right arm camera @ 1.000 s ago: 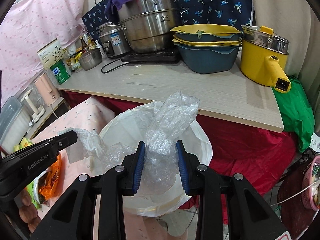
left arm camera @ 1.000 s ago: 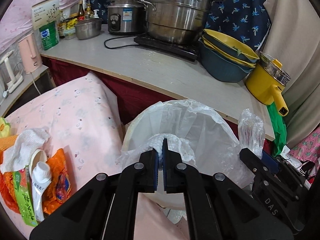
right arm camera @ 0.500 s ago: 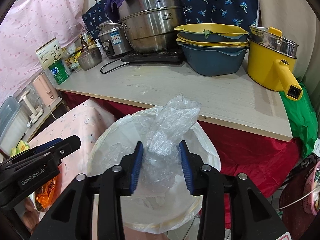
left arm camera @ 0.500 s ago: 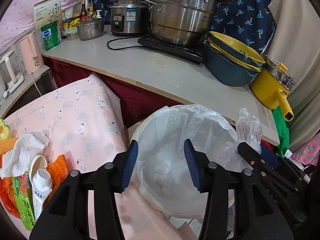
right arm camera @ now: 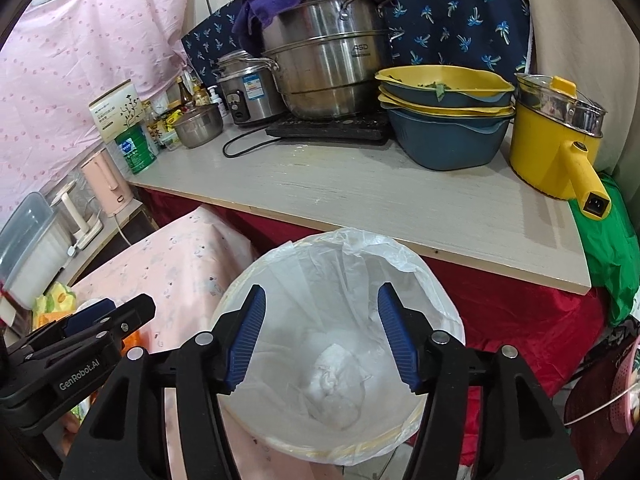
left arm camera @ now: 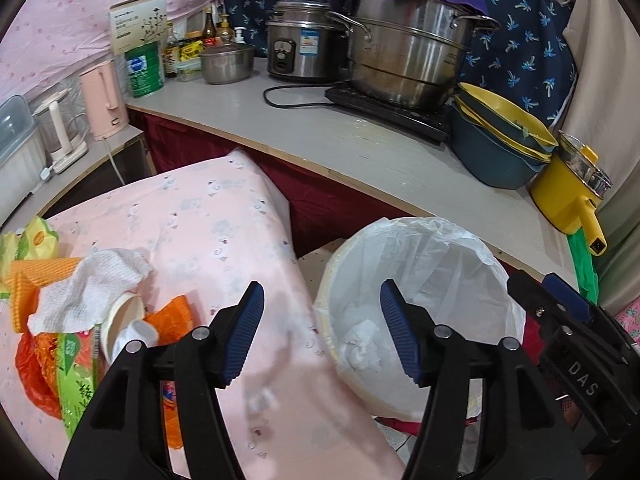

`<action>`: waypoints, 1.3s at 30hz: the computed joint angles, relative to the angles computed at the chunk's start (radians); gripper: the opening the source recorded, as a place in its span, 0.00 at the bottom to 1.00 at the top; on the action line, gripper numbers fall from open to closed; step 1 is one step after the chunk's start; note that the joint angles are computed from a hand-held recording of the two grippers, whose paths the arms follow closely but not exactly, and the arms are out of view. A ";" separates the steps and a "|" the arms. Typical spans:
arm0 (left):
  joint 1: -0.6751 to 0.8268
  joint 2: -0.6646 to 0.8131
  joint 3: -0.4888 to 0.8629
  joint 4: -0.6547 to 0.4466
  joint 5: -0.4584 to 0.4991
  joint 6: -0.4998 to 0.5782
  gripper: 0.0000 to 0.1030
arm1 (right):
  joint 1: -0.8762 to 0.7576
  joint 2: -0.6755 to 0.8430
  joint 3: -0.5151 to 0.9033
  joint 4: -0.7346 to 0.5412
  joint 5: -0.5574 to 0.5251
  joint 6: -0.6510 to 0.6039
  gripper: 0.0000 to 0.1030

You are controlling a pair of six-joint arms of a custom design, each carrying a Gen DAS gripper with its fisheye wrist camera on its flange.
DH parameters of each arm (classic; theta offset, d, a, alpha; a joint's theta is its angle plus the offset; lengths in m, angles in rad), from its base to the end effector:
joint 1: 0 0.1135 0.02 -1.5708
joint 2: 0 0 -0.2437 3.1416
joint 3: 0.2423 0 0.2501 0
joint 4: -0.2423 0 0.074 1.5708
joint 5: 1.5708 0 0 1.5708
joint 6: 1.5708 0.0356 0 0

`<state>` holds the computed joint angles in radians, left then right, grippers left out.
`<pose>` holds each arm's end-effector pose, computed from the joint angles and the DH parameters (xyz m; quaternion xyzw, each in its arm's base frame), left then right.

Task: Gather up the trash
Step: 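Move both tools back over the trash pile on the table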

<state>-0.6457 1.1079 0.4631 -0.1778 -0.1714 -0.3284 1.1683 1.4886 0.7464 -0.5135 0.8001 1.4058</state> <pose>0.1758 -0.1248 0.1536 0.1156 0.9207 -0.1000 0.3590 0.1215 0.2201 0.1426 0.1684 0.8960 0.0310 0.4097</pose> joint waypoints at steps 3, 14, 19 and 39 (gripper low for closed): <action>0.032 -0.086 -0.030 -0.044 0.003 0.006 0.56 | 0.028 0.028 0.050 -0.026 0.008 0.001 0.55; 0.375 -0.466 -0.125 -0.314 0.130 0.152 0.56 | 0.121 0.208 0.309 -0.067 0.028 -0.060 0.55; 0.687 -0.559 -0.135 -0.406 0.293 0.323 0.56 | 0.147 0.321 0.455 -0.068 0.015 -0.118 0.55; 1.621 -0.033 0.021 -0.246 0.694 0.910 0.56 | 0.151 0.845 1.184 -0.092 -0.157 -0.394 0.55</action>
<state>0.9753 1.0752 0.4837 -0.4236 0.5229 0.5821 1.3192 2.3337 1.9301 -0.6053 0.6436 1.0117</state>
